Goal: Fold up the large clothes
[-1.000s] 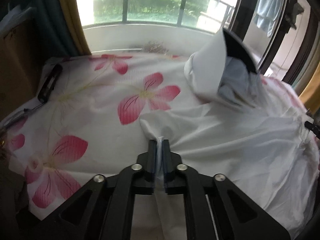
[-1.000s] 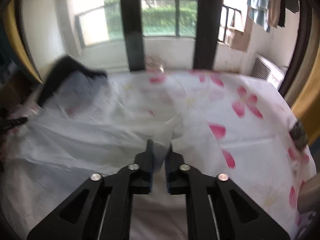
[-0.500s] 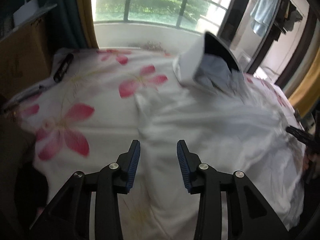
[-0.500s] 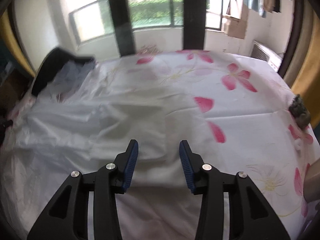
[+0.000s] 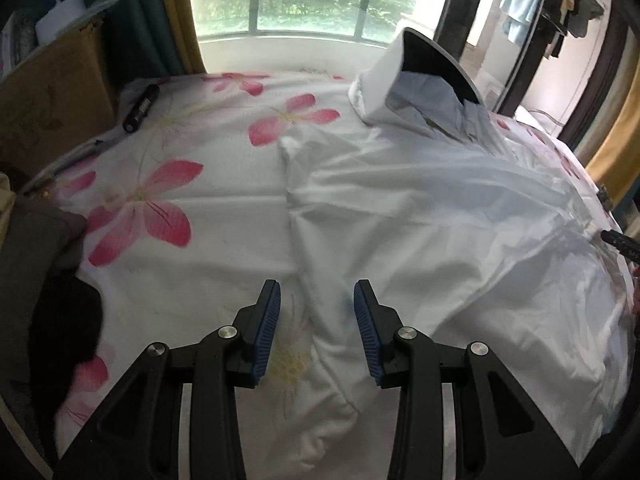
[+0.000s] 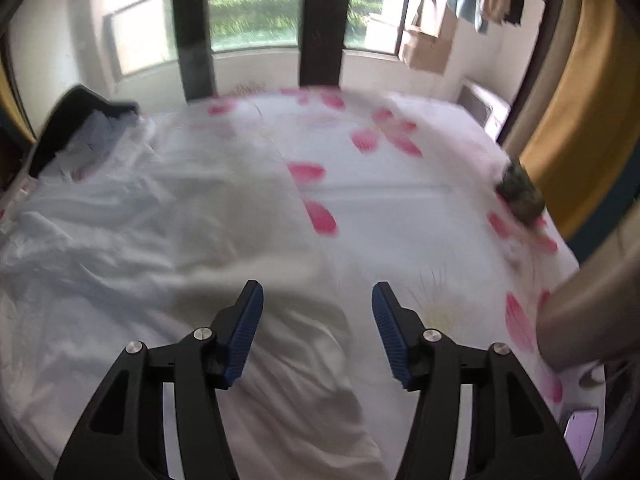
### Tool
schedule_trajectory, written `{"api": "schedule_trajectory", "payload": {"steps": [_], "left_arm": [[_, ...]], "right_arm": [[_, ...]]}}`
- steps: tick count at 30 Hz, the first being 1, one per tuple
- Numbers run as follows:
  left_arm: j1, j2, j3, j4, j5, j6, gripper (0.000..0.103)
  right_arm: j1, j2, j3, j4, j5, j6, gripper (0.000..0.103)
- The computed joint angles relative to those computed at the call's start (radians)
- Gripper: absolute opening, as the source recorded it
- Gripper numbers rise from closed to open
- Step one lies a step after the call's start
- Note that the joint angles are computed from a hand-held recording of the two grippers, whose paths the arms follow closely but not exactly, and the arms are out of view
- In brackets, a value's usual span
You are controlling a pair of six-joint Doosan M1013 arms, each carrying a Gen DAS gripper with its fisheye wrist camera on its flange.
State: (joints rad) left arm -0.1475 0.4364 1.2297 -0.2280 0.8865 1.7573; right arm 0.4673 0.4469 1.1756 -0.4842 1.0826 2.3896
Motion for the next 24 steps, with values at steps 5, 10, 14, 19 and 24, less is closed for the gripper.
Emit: {"api": "schedule_trajectory", "payload": {"steps": [5, 10, 14, 19, 24], "left_arm": [[-0.006, -0.016, 0.034, 0.016, -0.050, 0.029, 0.035], [-0.002, -0.013, 0.030, 0.039, -0.059, 0.029, 0.015], [-0.006, -0.007, 0.015, 0.078, -0.048, 0.025, 0.015], [-0.001, -0.001, 0.004, 0.075, -0.040, 0.036, 0.015], [0.002, -0.018, 0.016, 0.038, -0.067, 0.075, 0.015]], "right_arm": [[0.004, -0.018, 0.036, 0.058, -0.058, -0.051, 0.027], [0.035, -0.016, 0.038, 0.003, -0.034, -0.022, 0.005], [0.045, -0.025, 0.052, -0.007, -0.030, 0.022, 0.005], [0.060, -0.028, 0.052, -0.014, 0.003, 0.038, 0.005], [0.079, -0.023, 0.037, -0.047, 0.058, 0.065, 0.010]]}}
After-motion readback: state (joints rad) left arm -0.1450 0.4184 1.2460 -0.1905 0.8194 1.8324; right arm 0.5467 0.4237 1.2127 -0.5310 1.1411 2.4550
